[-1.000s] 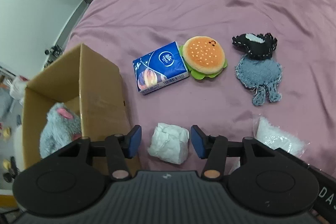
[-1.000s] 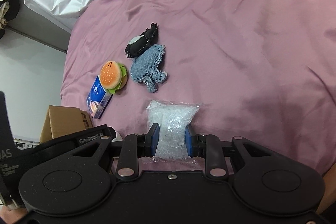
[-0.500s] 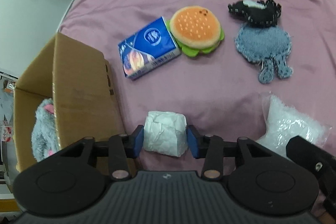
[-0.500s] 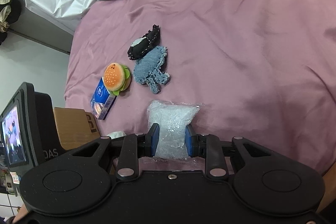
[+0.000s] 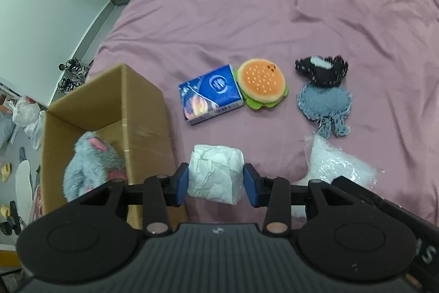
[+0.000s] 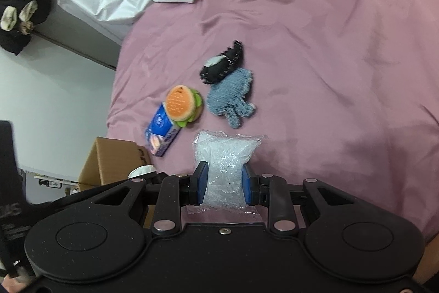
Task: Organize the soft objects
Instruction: 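Carry the paper ball and the bag over the box with both grippers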
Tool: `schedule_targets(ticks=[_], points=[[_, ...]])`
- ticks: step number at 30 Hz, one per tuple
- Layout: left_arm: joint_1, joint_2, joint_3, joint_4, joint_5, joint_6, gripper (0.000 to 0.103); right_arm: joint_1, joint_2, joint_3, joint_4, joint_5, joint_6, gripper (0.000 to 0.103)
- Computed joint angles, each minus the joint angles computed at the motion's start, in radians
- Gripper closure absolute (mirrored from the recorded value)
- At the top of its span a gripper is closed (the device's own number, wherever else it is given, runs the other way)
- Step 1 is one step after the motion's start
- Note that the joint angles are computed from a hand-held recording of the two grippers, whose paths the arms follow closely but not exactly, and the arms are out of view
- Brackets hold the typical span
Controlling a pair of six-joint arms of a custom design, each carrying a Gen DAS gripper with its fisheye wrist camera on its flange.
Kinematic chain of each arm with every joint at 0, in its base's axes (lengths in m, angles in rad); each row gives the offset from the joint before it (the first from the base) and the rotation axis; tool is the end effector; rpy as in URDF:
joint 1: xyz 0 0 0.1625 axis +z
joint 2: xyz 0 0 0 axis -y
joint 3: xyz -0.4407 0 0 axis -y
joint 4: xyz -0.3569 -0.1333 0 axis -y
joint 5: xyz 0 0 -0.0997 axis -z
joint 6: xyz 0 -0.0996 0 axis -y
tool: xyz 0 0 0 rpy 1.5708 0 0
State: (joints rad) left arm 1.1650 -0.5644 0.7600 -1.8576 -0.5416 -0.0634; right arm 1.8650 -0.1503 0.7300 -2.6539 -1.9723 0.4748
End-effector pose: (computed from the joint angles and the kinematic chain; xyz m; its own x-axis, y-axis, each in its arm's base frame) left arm -0.1253 -0.8456 0.2868 -0.5283 0.0736 -0.8458 0.3604 0.9215 -0.1450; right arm 0.3414 -0.8013 0.0008 -0.9482 0.3063 0.0839 0.2018 0.7851 -0.5855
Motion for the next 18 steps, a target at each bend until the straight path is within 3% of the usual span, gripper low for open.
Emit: schedule_targets(ticks=[8, 18], points=[[-0.017, -0.081, 0.071, -0.065, -0.012, -0.050, 0.062, 0.015, 0.020, -0.046, -0.015, 0.008, -0.067, 0.077], [-0.033, -0.156, 0.121, -0.129, 0.001, -0.083, 0.062, 0.035, 0.063, -0.171, 0.077, 0.054, -0.140, 0.077]])
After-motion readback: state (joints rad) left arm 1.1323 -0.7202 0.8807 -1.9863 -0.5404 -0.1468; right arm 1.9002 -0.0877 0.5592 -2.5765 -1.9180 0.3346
